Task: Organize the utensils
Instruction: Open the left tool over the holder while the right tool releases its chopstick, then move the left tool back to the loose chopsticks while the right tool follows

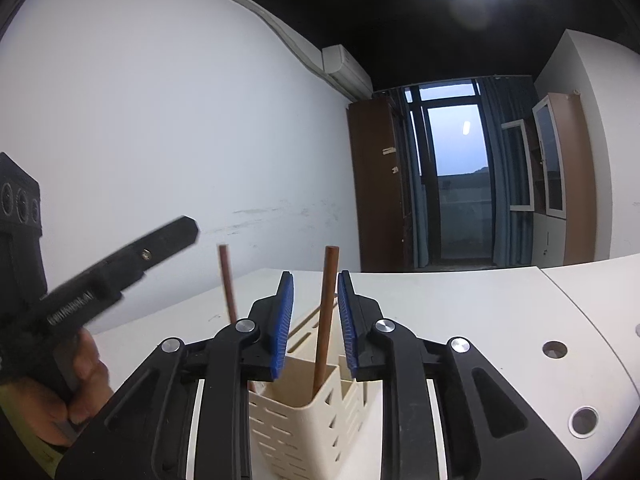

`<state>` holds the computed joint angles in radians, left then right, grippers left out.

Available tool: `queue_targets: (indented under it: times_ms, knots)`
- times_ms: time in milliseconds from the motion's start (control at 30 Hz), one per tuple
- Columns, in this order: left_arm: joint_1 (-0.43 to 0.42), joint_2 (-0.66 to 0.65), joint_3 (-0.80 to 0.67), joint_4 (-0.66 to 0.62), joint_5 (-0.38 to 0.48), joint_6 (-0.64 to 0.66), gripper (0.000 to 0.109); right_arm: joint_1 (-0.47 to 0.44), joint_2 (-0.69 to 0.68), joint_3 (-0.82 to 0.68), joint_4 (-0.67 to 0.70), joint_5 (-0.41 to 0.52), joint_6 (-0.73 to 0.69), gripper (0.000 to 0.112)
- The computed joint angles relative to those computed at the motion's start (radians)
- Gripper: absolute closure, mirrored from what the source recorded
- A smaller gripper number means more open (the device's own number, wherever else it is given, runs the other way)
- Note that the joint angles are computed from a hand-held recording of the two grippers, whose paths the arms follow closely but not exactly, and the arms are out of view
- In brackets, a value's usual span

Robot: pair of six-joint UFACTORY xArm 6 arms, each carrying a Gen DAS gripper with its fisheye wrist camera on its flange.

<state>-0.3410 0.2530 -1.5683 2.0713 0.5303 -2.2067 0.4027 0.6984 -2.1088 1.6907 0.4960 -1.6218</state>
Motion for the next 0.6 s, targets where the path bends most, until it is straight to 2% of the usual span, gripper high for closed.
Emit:
queue_targets:
  times_ms: [233,333,400,600]
  knots:
    - [-0.011,-0.031,0.033,-0.051,0.005,0.036,0.077,0.002,-0.049,0.066,0.025,-0.021,-0.032,0.084]
    - [-0.016,-0.038,0.038,-0.143,0.012,0.107,0.075,0.004,-0.082,0.111,0.039,-0.033,-0.056,0.081]
    - [-0.015,-0.047,0.044,-0.190,0.007,0.136,0.069,0.005,-0.097,0.129,0.036,-0.041,-0.054,0.078]
    - [-0.035,-0.085,0.098,-0.363,0.045,0.284,0.064,0.013,-0.139,0.190,-0.075,-0.088,0.046,0.069]
